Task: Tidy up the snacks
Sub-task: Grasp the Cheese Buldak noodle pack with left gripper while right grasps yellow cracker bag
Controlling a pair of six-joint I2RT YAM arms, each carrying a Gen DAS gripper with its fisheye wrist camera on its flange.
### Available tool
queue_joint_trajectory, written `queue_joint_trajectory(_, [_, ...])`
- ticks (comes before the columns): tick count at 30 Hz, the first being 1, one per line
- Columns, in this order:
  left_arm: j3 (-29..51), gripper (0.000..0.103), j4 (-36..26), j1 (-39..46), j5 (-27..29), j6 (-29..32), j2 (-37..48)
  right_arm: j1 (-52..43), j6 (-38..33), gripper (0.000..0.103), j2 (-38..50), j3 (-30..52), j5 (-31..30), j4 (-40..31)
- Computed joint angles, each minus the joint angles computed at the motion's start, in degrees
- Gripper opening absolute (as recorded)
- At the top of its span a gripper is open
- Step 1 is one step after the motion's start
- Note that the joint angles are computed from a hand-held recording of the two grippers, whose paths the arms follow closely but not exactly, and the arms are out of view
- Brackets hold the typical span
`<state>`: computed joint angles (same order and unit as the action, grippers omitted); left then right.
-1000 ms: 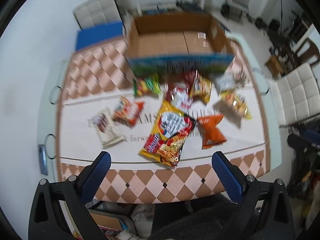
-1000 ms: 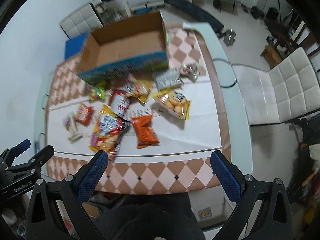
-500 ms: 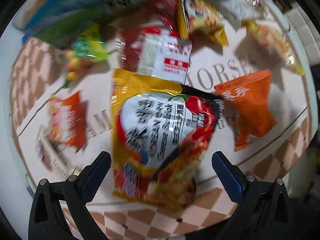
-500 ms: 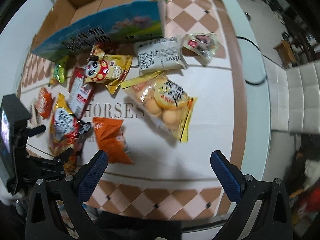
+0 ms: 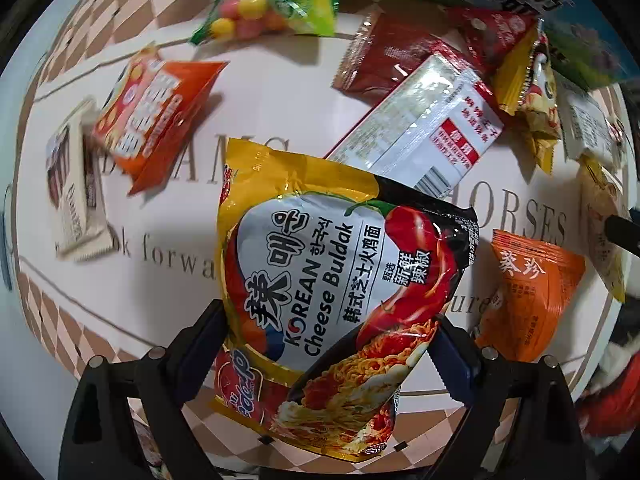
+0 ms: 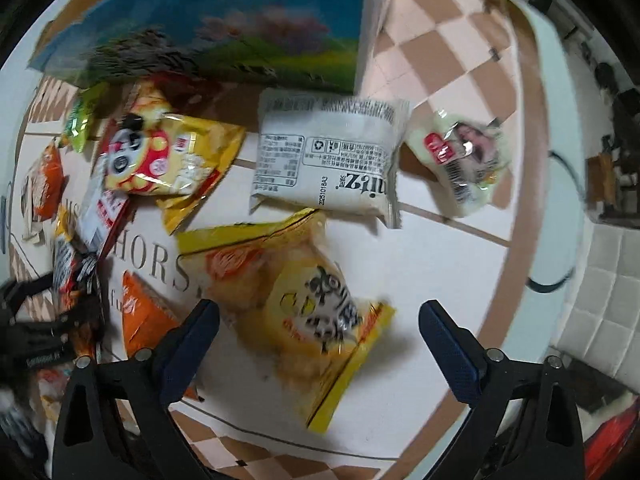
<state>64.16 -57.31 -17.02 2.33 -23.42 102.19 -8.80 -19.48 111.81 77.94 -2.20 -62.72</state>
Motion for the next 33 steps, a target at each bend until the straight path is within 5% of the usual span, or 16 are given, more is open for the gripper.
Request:
queue_joint_trajectory(3, [-0.95, 0.094, 1.38, 0.44, -0.96, -0.21, 0.29, -1.61, 4.17, 0.086, 3.76, 3.35, -4.29, -4.58])
queue_joint_trajectory(9, [1.24, 0.094, -0.84, -1.75, -0.98, -2.51, 0.40, -2.85, 5.26, 0.086, 2.42, 1.74, -11.59, -12.40])
queue_joint_trajectory(13, [3.53, 0.095, -0.93, -1.76, -1.29, -2.92, 2.26, -1.82, 4.81, 0.089, -2.68, -0.23, -6.89, -9.23])
queue_joint_trajectory(20, [-1.62, 0.093, 5.05, -3.64, -1.86, -5.01, 1.36, -0.17, 9.93, 0.089, 4.76, 4.02, -8.50, -9.00])
queue_joint_trajectory(25, [-2.28, 0.090, 5.37, -3.60, -1.97, -5.77, 0.19, 3.72, 14.74, 0.088, 5.40, 2.52, -4.06, -6.10])
queue_joint_trajectory(30, [-5.08, 0.089, 4.50, -4.05, -2.40, -9.25, -3.47, 5.78, 14.03, 0.046, 1.30, -1.38, -1.70, -3.84])
queue_joint_trajectory(33, [-7.12, 0.084, 2.03, -5.02, -2.91, -12.10, -7.71, 4.77, 13.11, 0.042, -1.62, -2.90, -1.65, -3.75])
